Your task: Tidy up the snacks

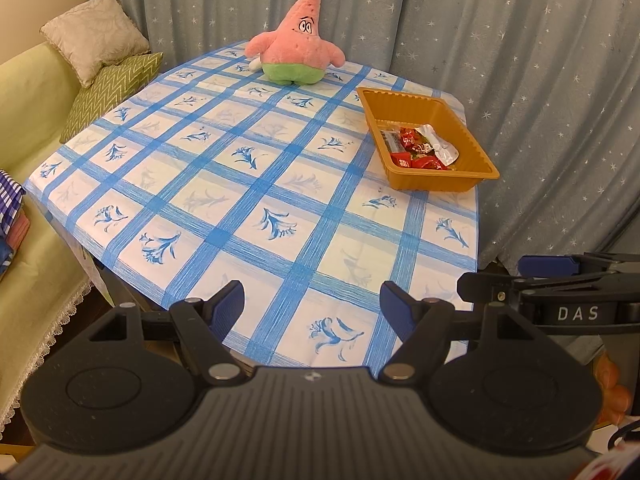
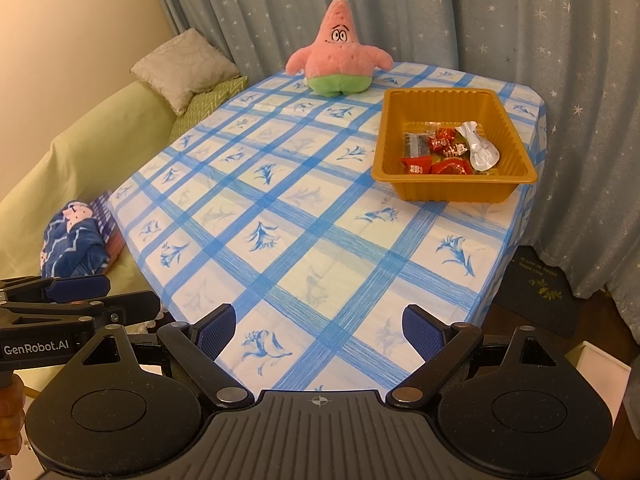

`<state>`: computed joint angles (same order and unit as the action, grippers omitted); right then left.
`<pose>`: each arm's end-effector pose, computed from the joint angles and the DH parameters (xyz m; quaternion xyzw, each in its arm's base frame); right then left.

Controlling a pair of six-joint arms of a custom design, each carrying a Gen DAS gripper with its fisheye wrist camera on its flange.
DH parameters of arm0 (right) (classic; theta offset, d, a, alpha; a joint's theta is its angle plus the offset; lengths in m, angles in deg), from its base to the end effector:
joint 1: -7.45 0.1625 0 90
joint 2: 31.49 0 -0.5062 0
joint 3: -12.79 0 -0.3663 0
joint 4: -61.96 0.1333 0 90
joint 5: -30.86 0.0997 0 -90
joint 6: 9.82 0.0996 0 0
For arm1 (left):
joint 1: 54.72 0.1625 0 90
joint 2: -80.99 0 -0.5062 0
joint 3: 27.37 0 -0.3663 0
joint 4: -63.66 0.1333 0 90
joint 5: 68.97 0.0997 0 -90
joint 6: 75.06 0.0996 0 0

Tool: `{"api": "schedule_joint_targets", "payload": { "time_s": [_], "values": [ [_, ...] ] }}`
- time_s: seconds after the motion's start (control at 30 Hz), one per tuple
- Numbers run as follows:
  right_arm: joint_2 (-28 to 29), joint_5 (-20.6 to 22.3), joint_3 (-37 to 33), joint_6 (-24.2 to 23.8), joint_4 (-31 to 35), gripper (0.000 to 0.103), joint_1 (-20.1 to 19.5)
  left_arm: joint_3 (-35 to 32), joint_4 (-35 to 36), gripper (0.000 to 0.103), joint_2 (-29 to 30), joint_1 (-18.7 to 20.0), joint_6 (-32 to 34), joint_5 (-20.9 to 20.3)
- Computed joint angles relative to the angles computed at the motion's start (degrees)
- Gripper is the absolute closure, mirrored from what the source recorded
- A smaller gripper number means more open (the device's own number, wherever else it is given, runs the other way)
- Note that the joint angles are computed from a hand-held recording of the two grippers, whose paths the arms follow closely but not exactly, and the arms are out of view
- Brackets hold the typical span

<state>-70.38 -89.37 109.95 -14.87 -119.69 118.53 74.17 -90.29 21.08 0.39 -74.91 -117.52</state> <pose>0.3356 -0.6393 0.1517 0.1361 -0.9177 0.3094 0.2087 -0.2073 -0.6456 0.3259 0.2109 0.8957 -0.2764 0.2773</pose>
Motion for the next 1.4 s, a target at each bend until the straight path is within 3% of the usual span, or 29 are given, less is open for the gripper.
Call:
{"api": "schedule_joint_targets", "payload": {
  "time_s": [1.4],
  "values": [
    [0.1, -0.1, 0.0, 0.3, 0.0, 0.013, -0.5, -1.4, 0.1, 0.030, 1.4, 0.6, 0.9, -0.9]
  ]
}}
